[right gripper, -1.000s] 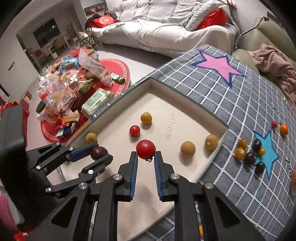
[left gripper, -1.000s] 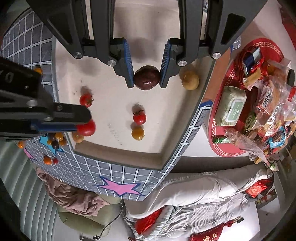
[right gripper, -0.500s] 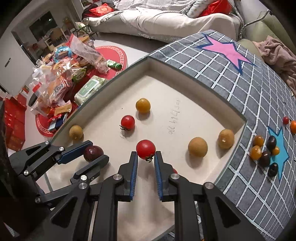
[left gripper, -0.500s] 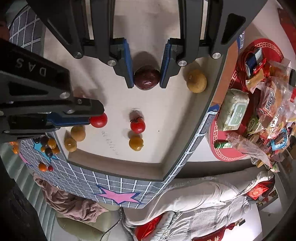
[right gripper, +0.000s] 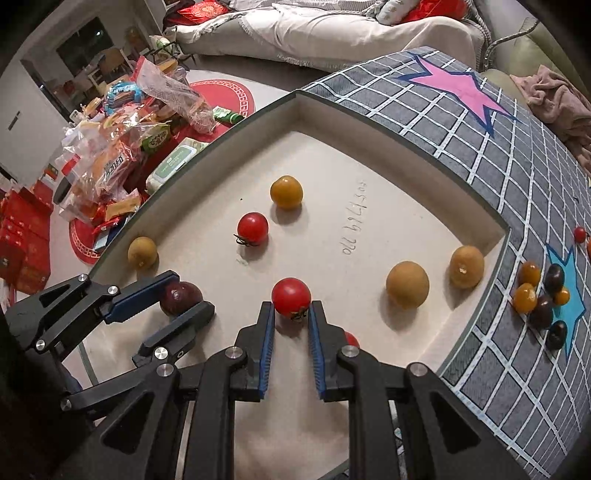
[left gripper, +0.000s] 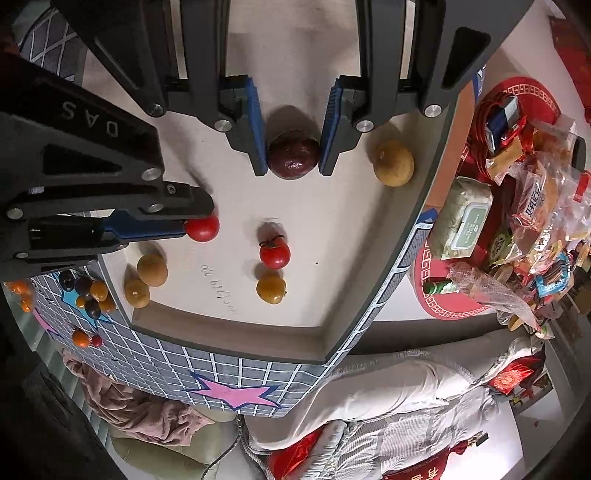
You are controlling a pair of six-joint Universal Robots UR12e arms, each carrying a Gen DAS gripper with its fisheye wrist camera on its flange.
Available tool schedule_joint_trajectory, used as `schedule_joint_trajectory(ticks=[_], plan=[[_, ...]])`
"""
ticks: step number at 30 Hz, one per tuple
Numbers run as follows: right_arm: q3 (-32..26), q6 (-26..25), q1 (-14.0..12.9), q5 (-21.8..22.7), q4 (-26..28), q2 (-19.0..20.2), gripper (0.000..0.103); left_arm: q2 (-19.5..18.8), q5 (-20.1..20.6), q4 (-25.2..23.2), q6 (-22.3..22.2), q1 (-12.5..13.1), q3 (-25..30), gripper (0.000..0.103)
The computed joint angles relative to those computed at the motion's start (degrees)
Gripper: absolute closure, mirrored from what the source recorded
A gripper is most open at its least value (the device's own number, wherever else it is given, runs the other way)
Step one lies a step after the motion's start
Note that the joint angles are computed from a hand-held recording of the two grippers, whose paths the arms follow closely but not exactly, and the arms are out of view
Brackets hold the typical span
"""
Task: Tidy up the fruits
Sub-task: 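Carry both fruits over the white tray and open both grippers to release them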
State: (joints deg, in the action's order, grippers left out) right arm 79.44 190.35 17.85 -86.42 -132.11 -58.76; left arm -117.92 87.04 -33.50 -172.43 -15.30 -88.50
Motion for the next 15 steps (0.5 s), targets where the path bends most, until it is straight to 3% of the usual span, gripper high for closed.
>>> schedule_joint_trajectory(ticks=[6, 8, 10, 15], plan=[[-0.06, -0.82, 0.04, 0.38, 0.28, 0.06, 0.080, 0.04, -0.21, 0.55, -0.52, 0.10, -0.26, 0.073], [0.01, -1.28, 0.11, 0.81, -0.15, 0.02, 0.067, 0.05, -0.19, 0.42, -0.67, 0.11, -0.24, 0.073], [0.08, -1.20, 0.35, 0.11, -0.59, -0.05, 0.045, 0.04, 0.09, 0.24, -0.66, 0.05, -0.14, 0.073], [0.38, -0.69, 0.29, -0.26, -0.63, -0.27, 0.043, 0.11, 0.08, 0.35, -0.54, 0.03, -0.27, 0.073]])
